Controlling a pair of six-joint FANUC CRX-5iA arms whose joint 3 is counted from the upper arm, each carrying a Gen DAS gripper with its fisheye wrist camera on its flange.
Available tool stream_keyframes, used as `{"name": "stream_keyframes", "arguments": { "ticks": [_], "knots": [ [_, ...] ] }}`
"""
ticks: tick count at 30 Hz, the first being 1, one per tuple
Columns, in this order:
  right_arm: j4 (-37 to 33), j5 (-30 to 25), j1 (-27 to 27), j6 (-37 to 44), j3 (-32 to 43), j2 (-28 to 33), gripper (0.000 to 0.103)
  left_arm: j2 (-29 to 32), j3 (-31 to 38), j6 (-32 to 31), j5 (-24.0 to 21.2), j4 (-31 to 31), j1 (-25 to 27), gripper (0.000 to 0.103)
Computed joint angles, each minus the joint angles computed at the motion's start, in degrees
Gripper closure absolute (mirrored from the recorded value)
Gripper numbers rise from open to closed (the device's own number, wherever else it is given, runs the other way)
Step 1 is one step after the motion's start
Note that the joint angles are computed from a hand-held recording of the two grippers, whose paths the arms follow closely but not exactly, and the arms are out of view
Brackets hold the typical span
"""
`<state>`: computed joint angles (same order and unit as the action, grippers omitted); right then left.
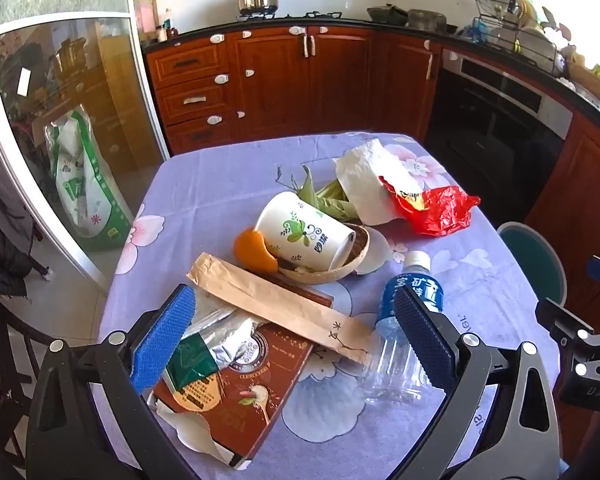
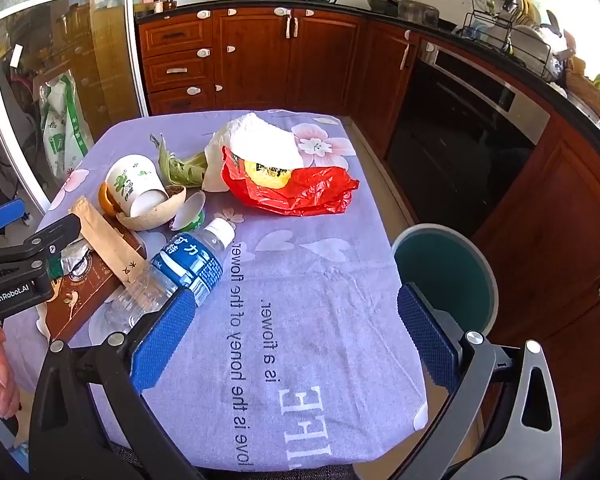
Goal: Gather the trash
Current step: 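Grasp the red plastic bag with the right tool while the left tool grasps the white tissue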
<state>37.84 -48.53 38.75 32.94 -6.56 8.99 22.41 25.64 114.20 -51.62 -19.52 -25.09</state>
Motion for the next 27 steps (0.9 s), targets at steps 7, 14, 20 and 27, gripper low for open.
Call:
{"name": "stream_keyframes", "arguments": {
  "ticks": [7,14,20,27],
  "knots": [
    [-7.8,2.6,-3.7,11.8,11.1,8.0,0.006,4.4,5.0,-6.8,0.3,2.9,3.3,0.004],
    [-20.9,-2.0,-6.4,24.3,29.1,20.1,0.009,10.5,12.9,-12.1,-4.1,8.4,6.7,0.004],
    [-27.8,-13.2,-8.3,32.6,45.8,31.5,0.042,17.5,23.3,-16.6,-9.0,11.1,7.9,0.004],
    [-32.1,-12.6,-10.3,35.6,48.7,33.2,0.096,25.3,33.9,-21.3,-14.2,17.1,8.5,0.004]
  ]
}}
